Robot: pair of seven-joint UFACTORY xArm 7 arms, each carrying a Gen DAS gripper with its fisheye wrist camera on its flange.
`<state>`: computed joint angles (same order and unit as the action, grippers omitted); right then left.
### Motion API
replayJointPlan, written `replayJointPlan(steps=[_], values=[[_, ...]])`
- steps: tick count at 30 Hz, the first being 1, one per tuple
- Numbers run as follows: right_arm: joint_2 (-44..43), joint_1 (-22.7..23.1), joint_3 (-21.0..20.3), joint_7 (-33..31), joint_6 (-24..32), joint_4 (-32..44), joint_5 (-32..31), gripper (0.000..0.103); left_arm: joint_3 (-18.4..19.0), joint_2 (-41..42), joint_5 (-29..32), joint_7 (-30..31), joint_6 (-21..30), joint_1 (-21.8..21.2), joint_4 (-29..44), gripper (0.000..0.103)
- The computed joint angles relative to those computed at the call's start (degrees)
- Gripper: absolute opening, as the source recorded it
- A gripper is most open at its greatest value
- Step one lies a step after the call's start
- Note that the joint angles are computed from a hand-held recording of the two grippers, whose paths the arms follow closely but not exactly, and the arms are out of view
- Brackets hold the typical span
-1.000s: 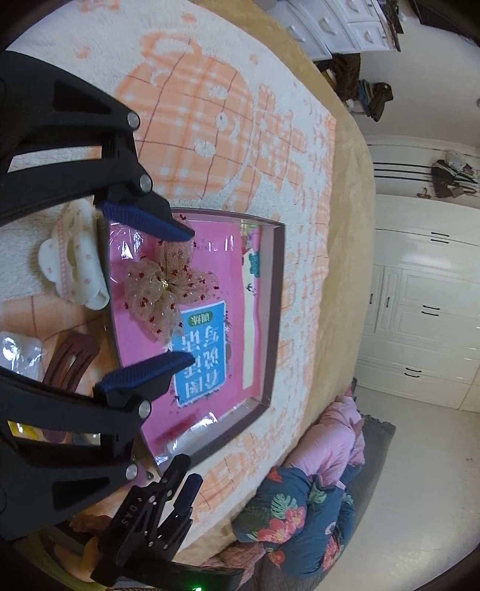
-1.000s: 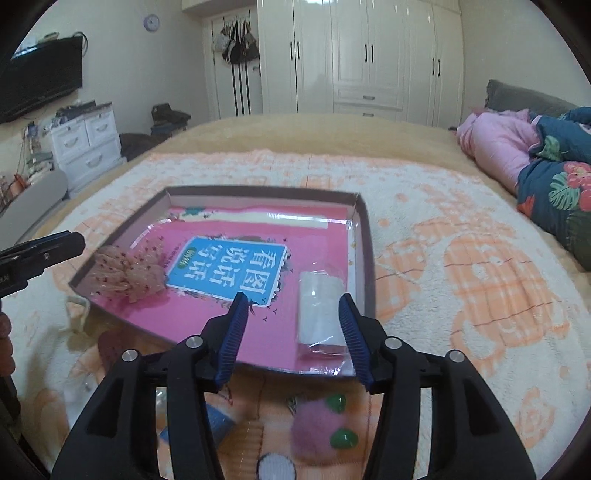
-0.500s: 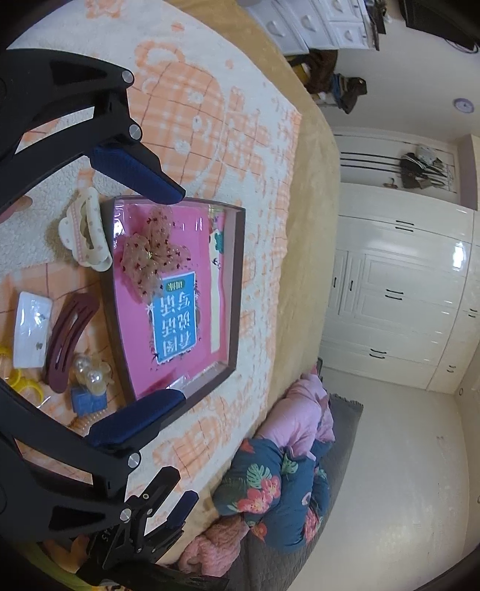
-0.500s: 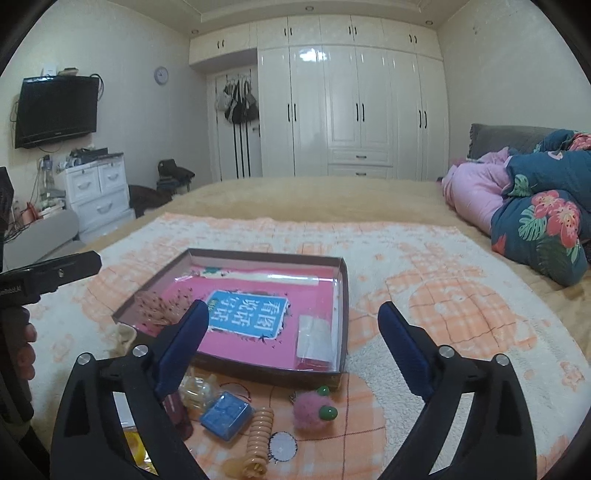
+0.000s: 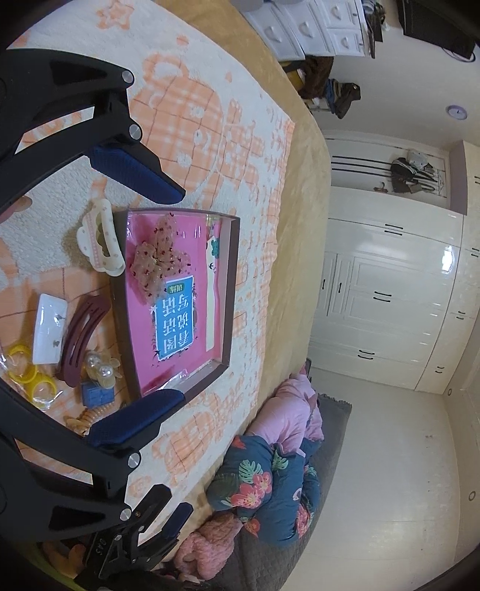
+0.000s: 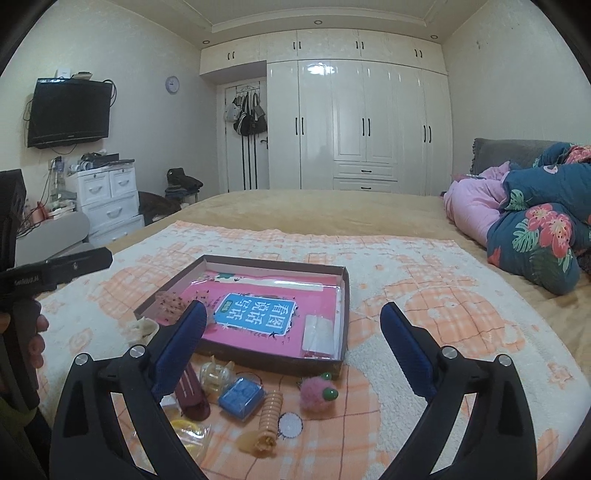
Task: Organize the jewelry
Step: 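Move both tools back toward the remaining jewelry beside the box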
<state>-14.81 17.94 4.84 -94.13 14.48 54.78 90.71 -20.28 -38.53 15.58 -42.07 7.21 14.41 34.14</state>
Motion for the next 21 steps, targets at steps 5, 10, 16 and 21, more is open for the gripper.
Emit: replayJointPlan(steps=[5,10,16,21], values=[[-2.3,0.1,-0.5,0.9,0.8,-2.7,-1.8,0.092,0.1,-2.1,0.0,-0.3,1.0,-0.4,-1.5,0.092],[-4.2,0.7,-1.3,2.4,1.7,-5.4,-4.8,0.092,0.4,-3.1,0.1,0.5,2.5,-1.9,-2.3,0.092],[-5.4,1.9,-2.3,4.2,1.8,-7.8,-7.8,0.092,1.5,-4.2,-0.1,1.6,4.8,-4.5,-3.7,0.092],[-5.9,2.9,-3.0,6.1,1.6,-9.4,-10.6,0.092,2.0,-5.3,-0.5,1.8,7.0,-6.6,-5.0,0.092]])
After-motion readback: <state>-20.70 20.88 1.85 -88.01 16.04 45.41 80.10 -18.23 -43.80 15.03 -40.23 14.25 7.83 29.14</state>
